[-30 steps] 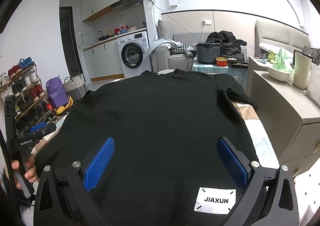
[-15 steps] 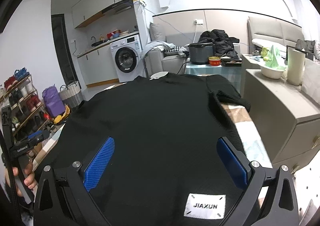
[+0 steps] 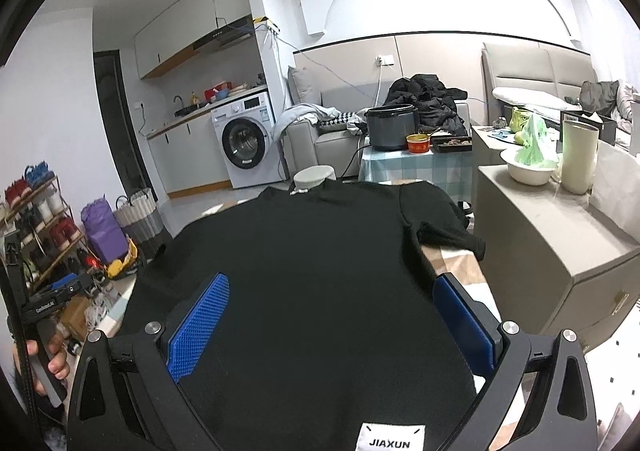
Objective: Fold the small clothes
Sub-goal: 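Grasp the sweater's side edge with the right gripper and lift it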
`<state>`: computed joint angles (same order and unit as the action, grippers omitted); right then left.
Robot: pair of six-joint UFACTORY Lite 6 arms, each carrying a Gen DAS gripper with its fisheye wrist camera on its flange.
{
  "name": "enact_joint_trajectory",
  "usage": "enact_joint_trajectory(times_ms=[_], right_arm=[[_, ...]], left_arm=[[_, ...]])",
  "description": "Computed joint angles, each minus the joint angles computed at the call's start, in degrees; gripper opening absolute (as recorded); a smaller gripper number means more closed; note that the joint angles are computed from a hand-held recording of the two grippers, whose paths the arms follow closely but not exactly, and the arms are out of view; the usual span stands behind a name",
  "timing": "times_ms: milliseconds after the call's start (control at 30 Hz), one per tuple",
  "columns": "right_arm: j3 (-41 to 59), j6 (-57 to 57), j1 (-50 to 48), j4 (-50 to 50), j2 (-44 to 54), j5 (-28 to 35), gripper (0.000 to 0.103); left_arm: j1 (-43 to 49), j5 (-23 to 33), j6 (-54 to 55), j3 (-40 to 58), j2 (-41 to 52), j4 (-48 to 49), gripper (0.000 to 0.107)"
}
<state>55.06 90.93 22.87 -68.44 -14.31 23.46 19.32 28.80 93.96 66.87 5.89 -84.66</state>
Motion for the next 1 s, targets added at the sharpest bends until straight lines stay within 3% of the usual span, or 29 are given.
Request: enact_joint_trajectory(times_ms=[300, 467, 700, 900, 1000], right_arm=[[11.9, -25.79, -3.13, 24.47, 0.56, 1.52, 0.103], [15.35, -30.96, -3.48, 27.87, 3.23, 1.8, 0.103], [17.59, -36.31, -9.54, 32.49, 11.07, -0.14, 0.103], [20.28, -55.68, -18.64, 54.88, 17.24, -6.73, 0.103], [25.27, -67.39, -21.86, 68.06, 22.59, -5.62, 0.103]], left_arm=[[4.0, 4.05, -19.53, 21.43, 6.23, 18.46, 0.102], [4.95, 5.73, -28.86, 31.39, 11.89, 26.7, 0.102], [0.69, 3.95, -38.3, 36.83, 19.79, 33.64, 0.102], [-4.29, -0.14, -46.32, 43.13, 29.88, 40.14, 0.102], [-6.53, -0.12, -52.64, 49.21, 36.6, 43.83, 0.102]])
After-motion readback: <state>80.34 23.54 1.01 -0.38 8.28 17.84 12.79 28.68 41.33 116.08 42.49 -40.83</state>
